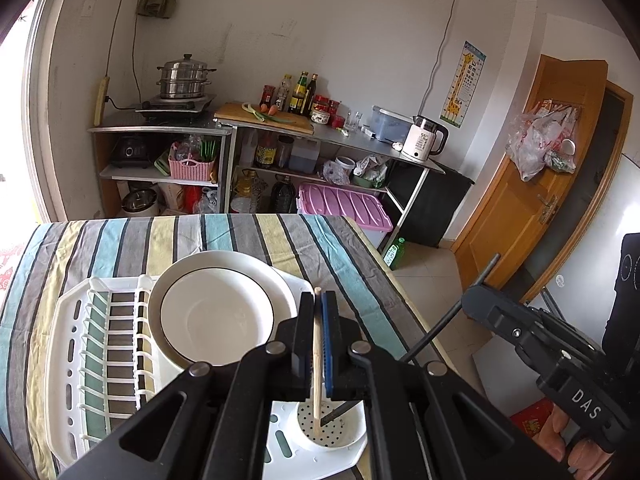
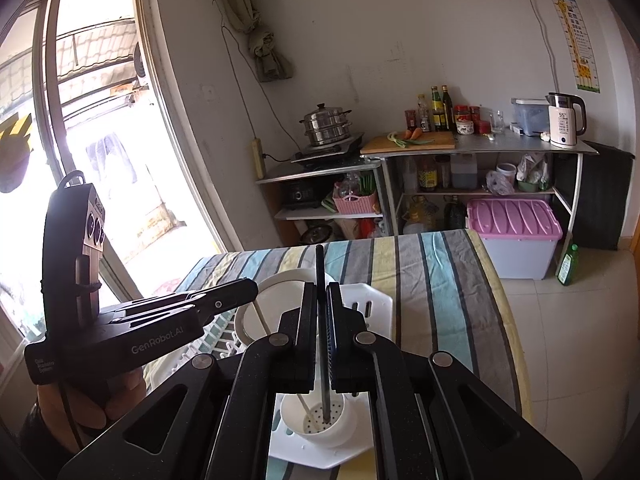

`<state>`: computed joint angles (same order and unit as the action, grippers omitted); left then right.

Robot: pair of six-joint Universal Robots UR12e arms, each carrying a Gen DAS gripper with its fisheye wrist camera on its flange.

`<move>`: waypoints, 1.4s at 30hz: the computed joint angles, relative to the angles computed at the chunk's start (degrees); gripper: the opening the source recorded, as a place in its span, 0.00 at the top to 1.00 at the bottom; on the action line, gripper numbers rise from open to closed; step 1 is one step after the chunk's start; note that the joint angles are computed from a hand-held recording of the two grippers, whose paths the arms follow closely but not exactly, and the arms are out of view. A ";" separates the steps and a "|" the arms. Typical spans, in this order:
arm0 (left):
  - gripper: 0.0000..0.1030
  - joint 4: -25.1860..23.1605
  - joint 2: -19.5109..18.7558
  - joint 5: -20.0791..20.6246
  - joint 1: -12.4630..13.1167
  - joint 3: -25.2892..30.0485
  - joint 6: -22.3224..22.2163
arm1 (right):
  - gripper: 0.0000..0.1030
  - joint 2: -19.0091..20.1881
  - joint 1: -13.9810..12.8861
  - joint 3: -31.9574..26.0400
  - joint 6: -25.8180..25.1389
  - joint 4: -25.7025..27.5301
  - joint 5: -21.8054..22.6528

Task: Organize utensils
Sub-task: 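Lower the wooden chopstick into the white cup while the right tool releases the black one, then move both tools back down to the remaining chopsticks on the cloth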

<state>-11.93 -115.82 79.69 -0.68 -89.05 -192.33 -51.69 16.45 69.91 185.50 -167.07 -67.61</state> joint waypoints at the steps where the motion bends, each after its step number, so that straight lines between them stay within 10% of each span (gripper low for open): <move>1: 0.96 -0.29 -0.22 0.10 -0.02 0.14 -0.08 | 0.96 0.08 -0.02 0.02 0.10 0.11 -0.10; 25: 0.92 0.27 0.95 4.44 0.56 -2.99 0.67 | 0.86 -1.12 -0.98 2.03 0.70 1.91 -4.40; 42: 0.87 11.89 10.15 11.26 -1.52 -18.32 2.68 | 0.86 -10.19 -0.76 17.90 -2.61 -8.09 -2.15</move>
<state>-0.04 -105.66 90.95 -2.20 -107.37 -189.65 -61.88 15.69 87.81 182.88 -175.17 -69.76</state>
